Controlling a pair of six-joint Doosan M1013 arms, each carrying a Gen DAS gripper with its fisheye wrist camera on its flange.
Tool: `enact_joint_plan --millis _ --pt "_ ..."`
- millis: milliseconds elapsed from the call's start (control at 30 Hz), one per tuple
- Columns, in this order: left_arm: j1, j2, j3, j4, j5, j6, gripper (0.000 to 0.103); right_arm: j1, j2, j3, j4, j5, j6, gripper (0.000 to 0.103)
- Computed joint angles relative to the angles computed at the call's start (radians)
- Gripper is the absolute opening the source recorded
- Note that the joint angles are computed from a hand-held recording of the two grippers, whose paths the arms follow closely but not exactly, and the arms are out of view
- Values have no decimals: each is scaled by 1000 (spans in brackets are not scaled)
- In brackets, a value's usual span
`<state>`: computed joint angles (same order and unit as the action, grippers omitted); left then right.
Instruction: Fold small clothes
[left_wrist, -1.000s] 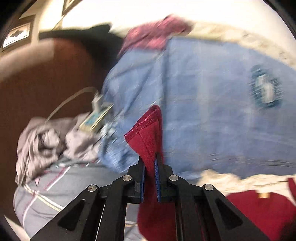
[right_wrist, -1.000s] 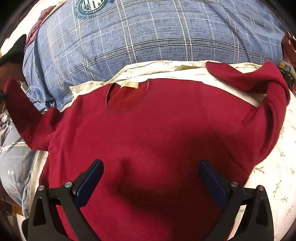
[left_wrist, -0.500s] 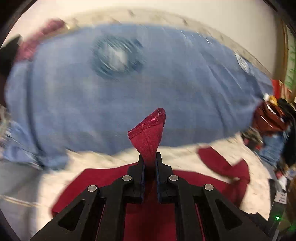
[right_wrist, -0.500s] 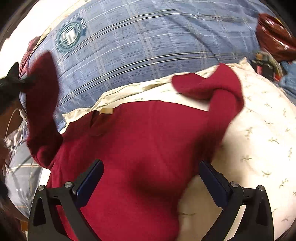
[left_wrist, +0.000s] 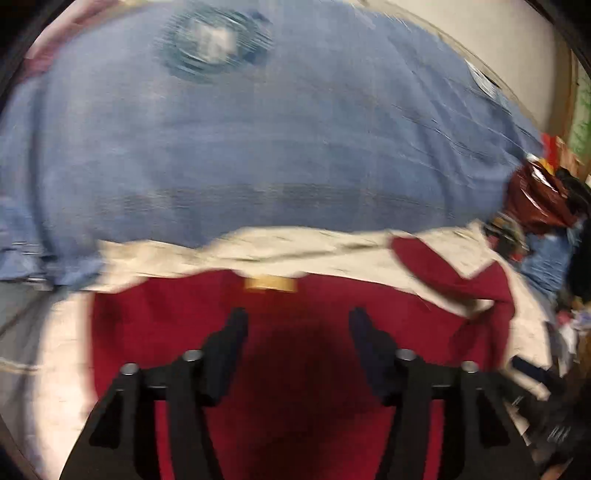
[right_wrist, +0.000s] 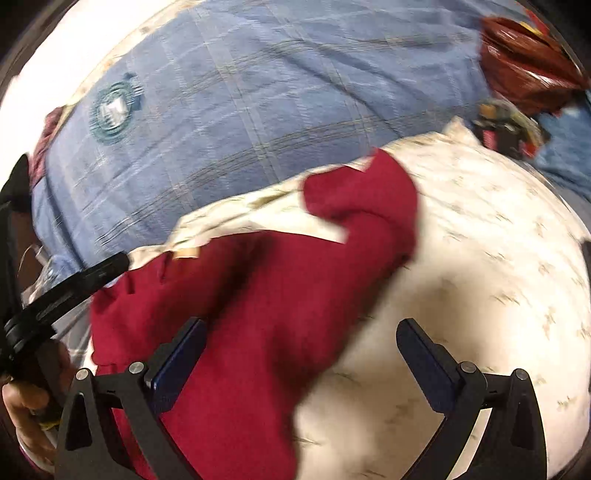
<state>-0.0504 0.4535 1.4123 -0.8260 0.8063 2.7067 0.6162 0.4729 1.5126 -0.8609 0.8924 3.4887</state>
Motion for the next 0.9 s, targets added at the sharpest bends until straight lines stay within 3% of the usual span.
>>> enact_joint_plan --millis 100,267,333,400,467,533,633,700,767,800,900 --pt "34 -1 16 82 -160 -60 61 -18 33 -52 37 5 -112 103" --pt "55 67 -24 398 -262 -372 61 -53 90 -130 115 29 -246 103" --pt "50 100 -48 507 -275 -494 61 -67 122 -166 145 68 -300 103" --pt "39 135 -86 575 -241 -587 63 -74 154 -208 173 143 -350 99" --pt "31 165 -119 562 -229 -605 63 -73 180 -258 192 233 -427 91" --pt "32 179 -141 568 -221 -632 64 -53 176 -275 130 282 -380 89" --pt "39 191 -151 602 -222 -692 63 -30 160 -271 39 205 -319 92" --pt "42 192 -153 646 -194 -722 62 -38 165 -287 81 55 -410 93" --pt "50 189 -151 607 -175 -697 62 -64 189 -311 223 -150 -578 91" --pt "54 181 -146 590 -169 -685 61 -73 209 -333 284 -195 -650 90" --pt "66 175 -145 526 -171 -638 61 -83 314 -482 397 -161 -843 89"
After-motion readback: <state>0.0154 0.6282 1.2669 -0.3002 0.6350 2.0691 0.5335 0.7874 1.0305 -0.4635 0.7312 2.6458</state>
